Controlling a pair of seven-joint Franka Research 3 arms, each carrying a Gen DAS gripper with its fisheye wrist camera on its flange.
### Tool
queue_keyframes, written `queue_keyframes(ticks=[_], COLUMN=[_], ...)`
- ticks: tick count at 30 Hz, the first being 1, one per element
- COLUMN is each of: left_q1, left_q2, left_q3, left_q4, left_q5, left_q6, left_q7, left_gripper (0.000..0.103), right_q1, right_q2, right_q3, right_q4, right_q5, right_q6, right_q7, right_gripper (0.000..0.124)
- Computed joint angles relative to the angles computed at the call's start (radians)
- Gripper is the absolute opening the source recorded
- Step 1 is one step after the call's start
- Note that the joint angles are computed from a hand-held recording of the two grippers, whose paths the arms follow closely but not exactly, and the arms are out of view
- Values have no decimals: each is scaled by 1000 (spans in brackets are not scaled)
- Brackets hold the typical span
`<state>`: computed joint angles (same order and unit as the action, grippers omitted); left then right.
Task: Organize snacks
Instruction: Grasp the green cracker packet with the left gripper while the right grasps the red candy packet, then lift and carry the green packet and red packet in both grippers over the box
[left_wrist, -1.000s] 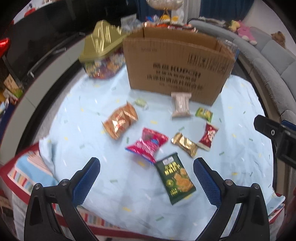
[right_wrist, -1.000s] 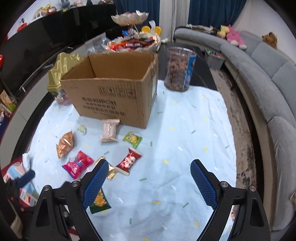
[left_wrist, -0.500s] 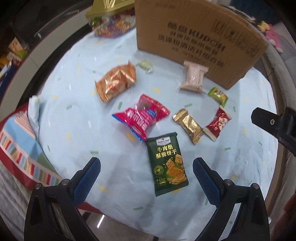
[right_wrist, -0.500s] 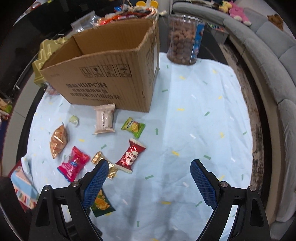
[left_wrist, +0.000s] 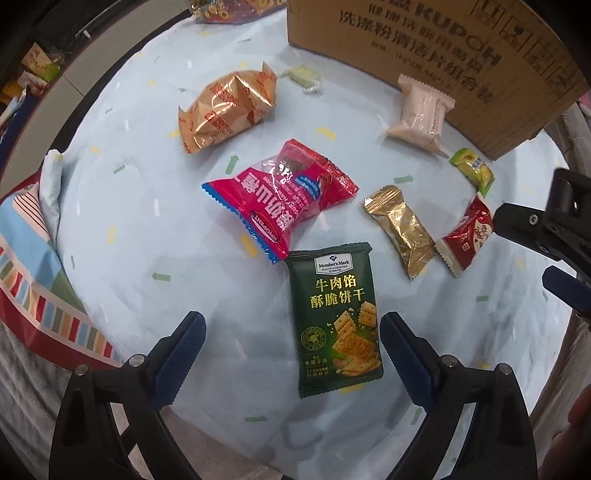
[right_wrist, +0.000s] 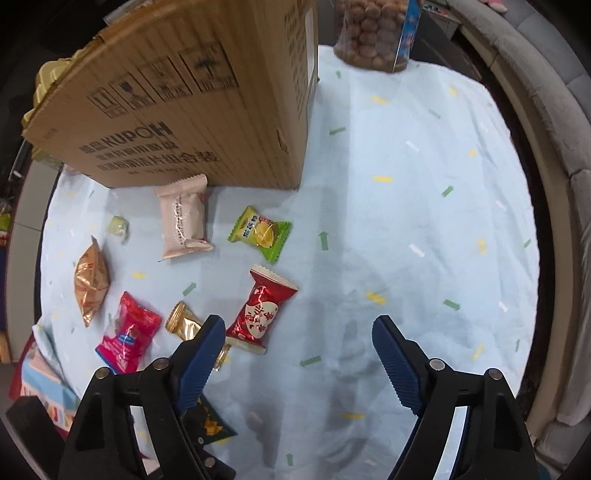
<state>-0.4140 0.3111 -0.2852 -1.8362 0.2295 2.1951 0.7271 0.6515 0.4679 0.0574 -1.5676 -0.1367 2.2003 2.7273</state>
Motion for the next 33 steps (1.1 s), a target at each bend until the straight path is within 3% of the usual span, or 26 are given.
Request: queue_keyframes(ticks=[6, 9, 15, 23, 27, 28, 33], left_q1=[-2, -9, -18, -30, -34, -36, -36], left_q2=[34, 65, 85, 87, 84, 80, 74], left_q3=[0, 2, 6, 1, 3, 2, -1], left_q4=[29, 50, 55, 58, 56, 52, 51], left_q5=[-10, -9, 5, 13, 23, 26, 22], left_q6=[-11, -14, 10, 43, 54, 56, 60], left_q7=[3, -7, -21, -21, -22, -24, -17], left_gripper=[92, 87, 85, 68, 52, 45, 43], right_q1=[-6, -6, -6, 4, 4, 2, 9], right_q2=[63, 95, 140, 158, 154, 151, 134], right_q3=[0, -2, -8, -14, -18, -17, -25], right_q4=[79, 122, 165, 170, 162, 157, 127], right_q5=[28, 41, 70, 78, 74, 76, 57], right_q6=[-45, -70, -78, -68, -63, -58, -43], right_q7=[-22, -36, -55, -67, -71, -72, -61], right_gripper=[83, 73, 69, 51, 23, 23, 22])
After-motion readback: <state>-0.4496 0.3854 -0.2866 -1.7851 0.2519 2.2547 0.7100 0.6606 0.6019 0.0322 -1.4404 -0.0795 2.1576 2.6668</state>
